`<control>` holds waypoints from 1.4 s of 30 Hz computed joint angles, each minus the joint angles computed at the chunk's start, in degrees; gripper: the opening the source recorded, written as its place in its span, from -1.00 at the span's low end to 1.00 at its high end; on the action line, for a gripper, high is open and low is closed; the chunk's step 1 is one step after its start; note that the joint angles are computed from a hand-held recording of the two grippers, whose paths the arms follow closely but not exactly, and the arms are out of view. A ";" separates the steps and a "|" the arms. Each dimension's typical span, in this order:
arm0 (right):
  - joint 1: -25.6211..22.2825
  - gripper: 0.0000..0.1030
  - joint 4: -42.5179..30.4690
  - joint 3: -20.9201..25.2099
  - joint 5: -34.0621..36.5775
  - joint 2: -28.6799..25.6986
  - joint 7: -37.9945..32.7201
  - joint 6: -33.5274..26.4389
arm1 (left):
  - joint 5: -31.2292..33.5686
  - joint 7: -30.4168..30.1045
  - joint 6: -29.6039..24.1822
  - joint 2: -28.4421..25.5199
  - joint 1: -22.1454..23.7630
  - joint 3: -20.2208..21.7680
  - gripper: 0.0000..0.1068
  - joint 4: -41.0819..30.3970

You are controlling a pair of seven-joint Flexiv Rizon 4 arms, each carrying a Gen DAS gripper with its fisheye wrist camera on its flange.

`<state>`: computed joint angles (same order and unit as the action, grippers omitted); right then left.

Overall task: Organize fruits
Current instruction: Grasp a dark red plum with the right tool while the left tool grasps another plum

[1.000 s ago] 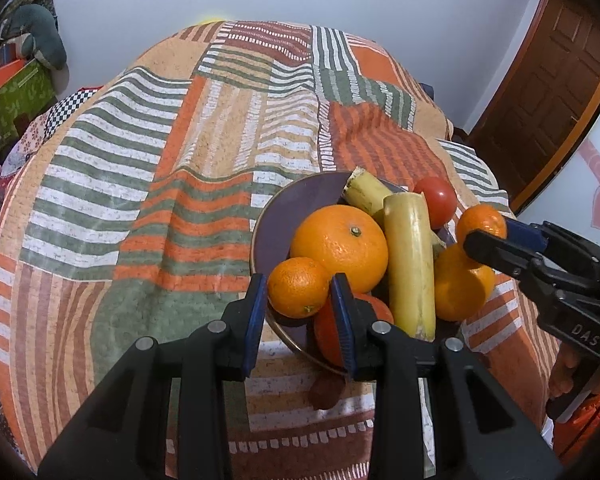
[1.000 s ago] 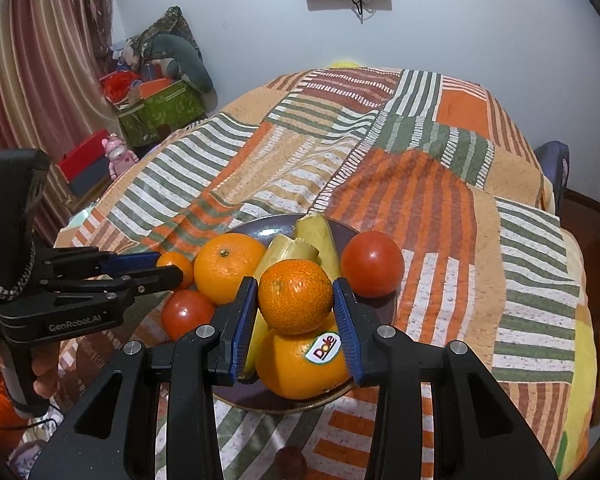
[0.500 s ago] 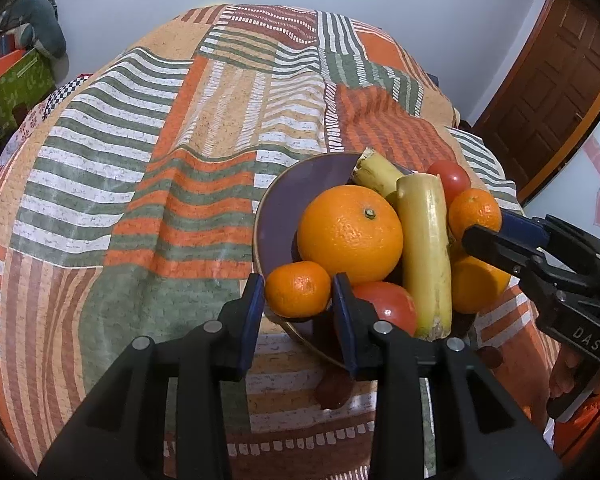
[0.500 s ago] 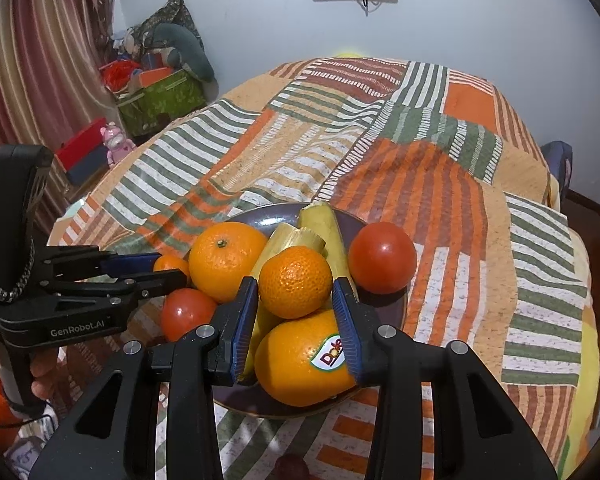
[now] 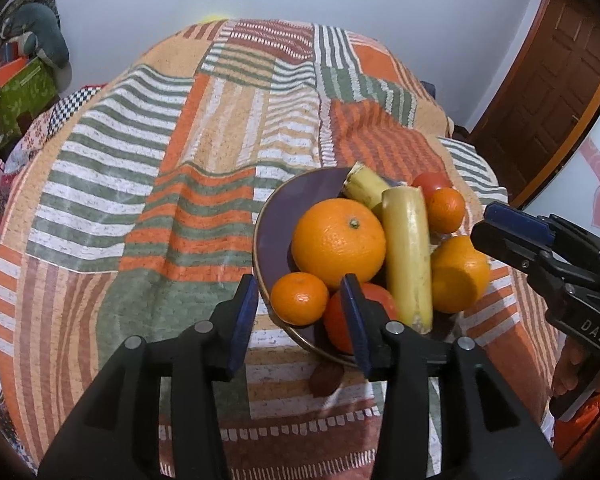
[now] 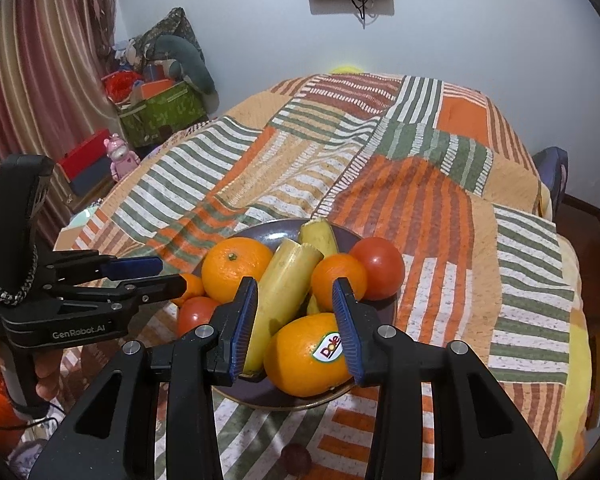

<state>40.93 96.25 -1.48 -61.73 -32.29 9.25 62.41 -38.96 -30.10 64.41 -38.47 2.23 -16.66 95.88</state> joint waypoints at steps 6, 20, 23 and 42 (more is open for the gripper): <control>0.65 -0.31 1.04 0.49 -1.14 1.70 1.05 -2.13 | -2.97 3.13 1.55 2.99 1.40 -1.70 -0.20 3.42; 0.44 -0.29 5.85 4.57 -0.57 5.19 5.23 -6.48 | -5.89 6.32 0.71 7.02 0.61 1.05 -0.19 8.63; 0.55 -0.29 6.78 5.40 0.85 5.07 6.01 -6.32 | -5.06 6.15 0.12 7.26 0.13 2.04 -0.19 9.46; 1.19 -0.29 9.63 4.70 7.64 2.48 5.91 1.20 | 5.39 -1.17 -1.64 2.25 -0.94 3.74 -0.19 6.63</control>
